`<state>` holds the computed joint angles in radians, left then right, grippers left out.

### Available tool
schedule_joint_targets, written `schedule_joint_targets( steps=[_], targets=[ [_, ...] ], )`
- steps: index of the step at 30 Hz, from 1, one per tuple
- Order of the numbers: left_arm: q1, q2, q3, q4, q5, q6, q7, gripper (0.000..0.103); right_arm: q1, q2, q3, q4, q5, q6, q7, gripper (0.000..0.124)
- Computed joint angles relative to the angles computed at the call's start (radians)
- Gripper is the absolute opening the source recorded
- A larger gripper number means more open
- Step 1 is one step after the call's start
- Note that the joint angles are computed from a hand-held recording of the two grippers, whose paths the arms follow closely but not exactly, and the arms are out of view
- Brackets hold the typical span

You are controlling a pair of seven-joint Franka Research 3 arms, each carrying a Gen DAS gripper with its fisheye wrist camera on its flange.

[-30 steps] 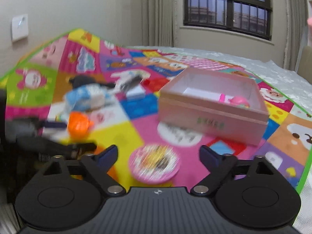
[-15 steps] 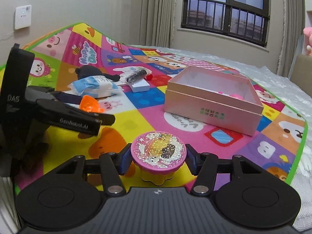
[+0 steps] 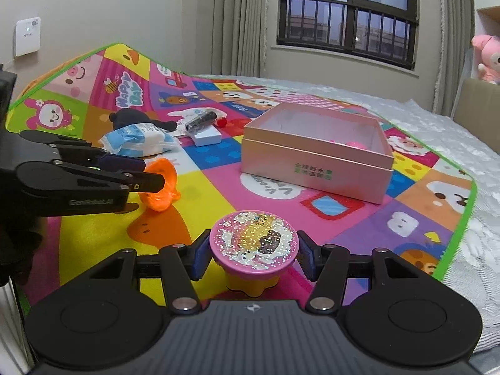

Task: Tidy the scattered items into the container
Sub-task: 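Lift the yellow cup with the right gripper while the left gripper grasps the orange piece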

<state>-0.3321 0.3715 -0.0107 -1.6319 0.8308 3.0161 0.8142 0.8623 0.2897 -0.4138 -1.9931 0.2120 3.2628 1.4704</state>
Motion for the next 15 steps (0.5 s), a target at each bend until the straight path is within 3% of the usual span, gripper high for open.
schedule_joint_targets(
  steps=[3, 6, 7, 8, 9, 10, 11, 13, 15],
  targets=[
    [-0.005, -0.004, -0.005, -0.014, 0.012, 0.013, 0.024, 0.045, 0.036, -0.005, -0.04, -0.021, 0.013, 0.01, 0.0, 0.056],
    [-0.048, 0.001, 0.047, -0.008, 0.074, -0.014, -0.055, 0.066, 0.054, 0.012, -0.061, -0.017, 0.033, 0.013, 0.002, 0.056],
    [-0.056, -0.001, 0.061, -0.009, 0.099, -0.015, -0.098, 0.078, 0.069, 0.021, -0.076, -0.016, 0.039, 0.018, -0.001, 0.056],
    [-0.064, -0.003, 0.077, -0.009, 0.129, -0.012, -0.15, 0.096, 0.087, 0.03, -0.093, -0.014, 0.047, 0.025, -0.008, 0.056],
    [-0.081, -0.003, 0.107, -0.005, 0.186, -0.004, -0.236, 0.102, 0.101, 0.038, -0.106, -0.013, 0.055, 0.034, -0.022, 0.056],
    [-0.087, -0.005, 0.122, -0.001, 0.229, 0.002, -0.296, 0.101, 0.117, 0.047, -0.12, -0.009, 0.064, 0.036, -0.038, 0.056],
    [-0.068, -0.001, 0.102, 0.005, 0.212, -0.003, -0.286, 0.101, 0.128, 0.053, -0.129, -0.004, 0.074, 0.033, -0.051, 0.056],
    [-0.001, 0.019, 0.02, 0.025, 0.111, -0.029, -0.184, 0.101, 0.124, 0.063, -0.122, 0.011, 0.091, 0.019, -0.074, 0.056],
    [0.019, 0.045, -0.009, 0.054, 0.056, -0.049, -0.132, 0.101, 0.126, 0.07, -0.124, 0.021, 0.095, 0.008, -0.077, 0.056]
  ],
)
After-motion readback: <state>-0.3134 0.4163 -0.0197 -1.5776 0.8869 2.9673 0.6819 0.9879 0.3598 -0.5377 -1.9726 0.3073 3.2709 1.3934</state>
